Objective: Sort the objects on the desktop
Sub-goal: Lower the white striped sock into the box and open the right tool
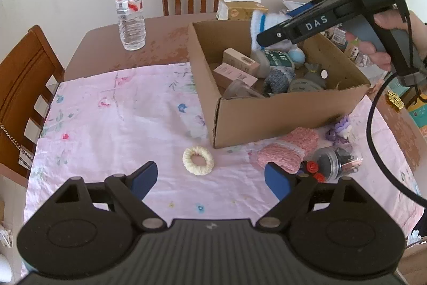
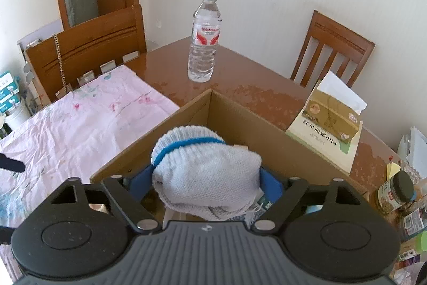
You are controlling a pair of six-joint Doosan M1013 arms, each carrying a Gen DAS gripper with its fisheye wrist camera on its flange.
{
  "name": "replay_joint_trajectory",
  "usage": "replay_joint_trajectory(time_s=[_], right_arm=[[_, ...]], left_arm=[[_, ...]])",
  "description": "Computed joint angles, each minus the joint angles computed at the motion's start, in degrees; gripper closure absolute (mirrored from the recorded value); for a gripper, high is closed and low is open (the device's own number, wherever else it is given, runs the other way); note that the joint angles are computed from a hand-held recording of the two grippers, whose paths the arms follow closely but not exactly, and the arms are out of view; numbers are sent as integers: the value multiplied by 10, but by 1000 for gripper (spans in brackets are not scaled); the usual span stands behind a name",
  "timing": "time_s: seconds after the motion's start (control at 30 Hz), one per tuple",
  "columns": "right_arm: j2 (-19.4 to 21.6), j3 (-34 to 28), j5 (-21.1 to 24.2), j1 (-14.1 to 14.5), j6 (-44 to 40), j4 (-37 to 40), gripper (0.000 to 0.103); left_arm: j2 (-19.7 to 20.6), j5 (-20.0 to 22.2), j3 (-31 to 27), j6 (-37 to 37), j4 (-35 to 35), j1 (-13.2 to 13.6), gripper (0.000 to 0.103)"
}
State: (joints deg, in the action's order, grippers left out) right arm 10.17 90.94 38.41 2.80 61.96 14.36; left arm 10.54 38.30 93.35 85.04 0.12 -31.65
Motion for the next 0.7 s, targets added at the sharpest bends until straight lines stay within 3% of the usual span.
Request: replay_joint_trajectory(time_s=[0.7], right_arm=[[-16,22,12,-6,-8,16,4]], left_arm=[[15,3,-6,-5,8,0,16]])
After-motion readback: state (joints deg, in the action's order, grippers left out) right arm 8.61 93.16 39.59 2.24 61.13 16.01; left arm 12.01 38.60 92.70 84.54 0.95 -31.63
